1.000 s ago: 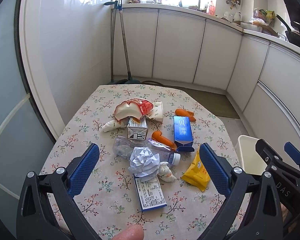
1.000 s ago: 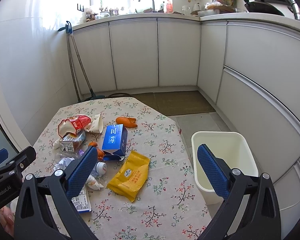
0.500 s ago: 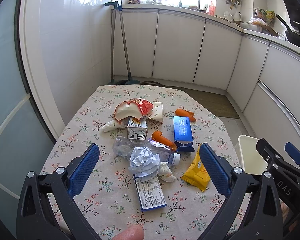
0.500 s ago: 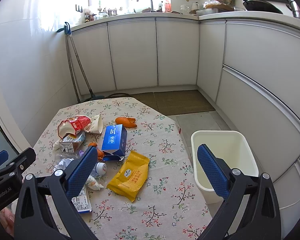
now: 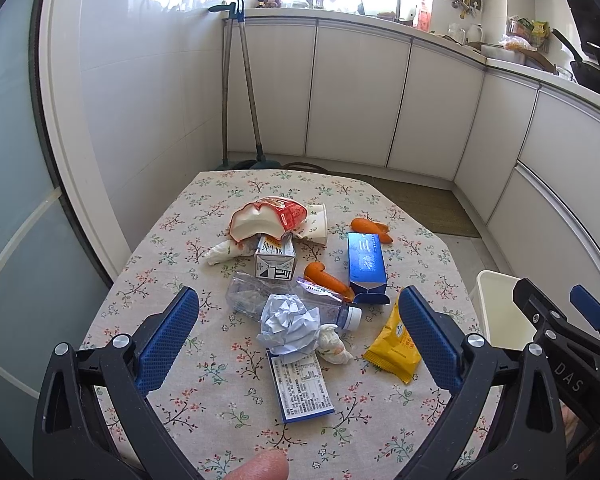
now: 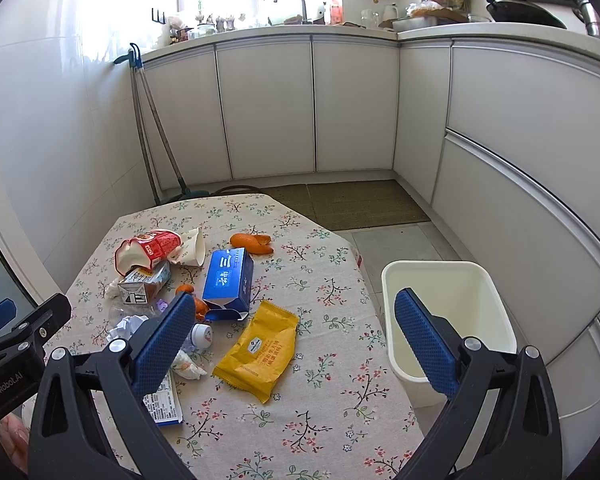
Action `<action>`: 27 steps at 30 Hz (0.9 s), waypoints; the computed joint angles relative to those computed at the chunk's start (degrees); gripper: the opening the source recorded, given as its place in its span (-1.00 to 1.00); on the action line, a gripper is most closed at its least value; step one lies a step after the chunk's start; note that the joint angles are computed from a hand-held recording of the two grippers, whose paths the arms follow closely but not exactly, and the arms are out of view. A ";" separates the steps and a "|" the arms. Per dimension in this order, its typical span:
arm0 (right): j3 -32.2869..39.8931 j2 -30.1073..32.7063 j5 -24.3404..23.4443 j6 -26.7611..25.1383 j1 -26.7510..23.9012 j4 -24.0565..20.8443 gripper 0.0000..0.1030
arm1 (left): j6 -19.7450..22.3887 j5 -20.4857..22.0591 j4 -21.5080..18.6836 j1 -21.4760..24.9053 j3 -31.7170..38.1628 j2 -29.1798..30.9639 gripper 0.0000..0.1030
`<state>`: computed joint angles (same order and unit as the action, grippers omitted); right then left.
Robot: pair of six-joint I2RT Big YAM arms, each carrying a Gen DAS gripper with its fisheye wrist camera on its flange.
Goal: Collect trash
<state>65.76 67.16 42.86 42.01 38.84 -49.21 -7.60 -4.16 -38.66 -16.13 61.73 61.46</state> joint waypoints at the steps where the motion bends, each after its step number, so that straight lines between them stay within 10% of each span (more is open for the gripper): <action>1: 0.01 0.00 0.03 0.00 0.02 -0.05 0.88 | 0.01 -0.05 0.00 -0.02 -0.01 0.00 0.87; 27: 1.02 1.22 -5.82 2.44 -1.87 -3.20 0.88 | -1.52 0.05 -1.33 1.21 0.49 1.33 0.87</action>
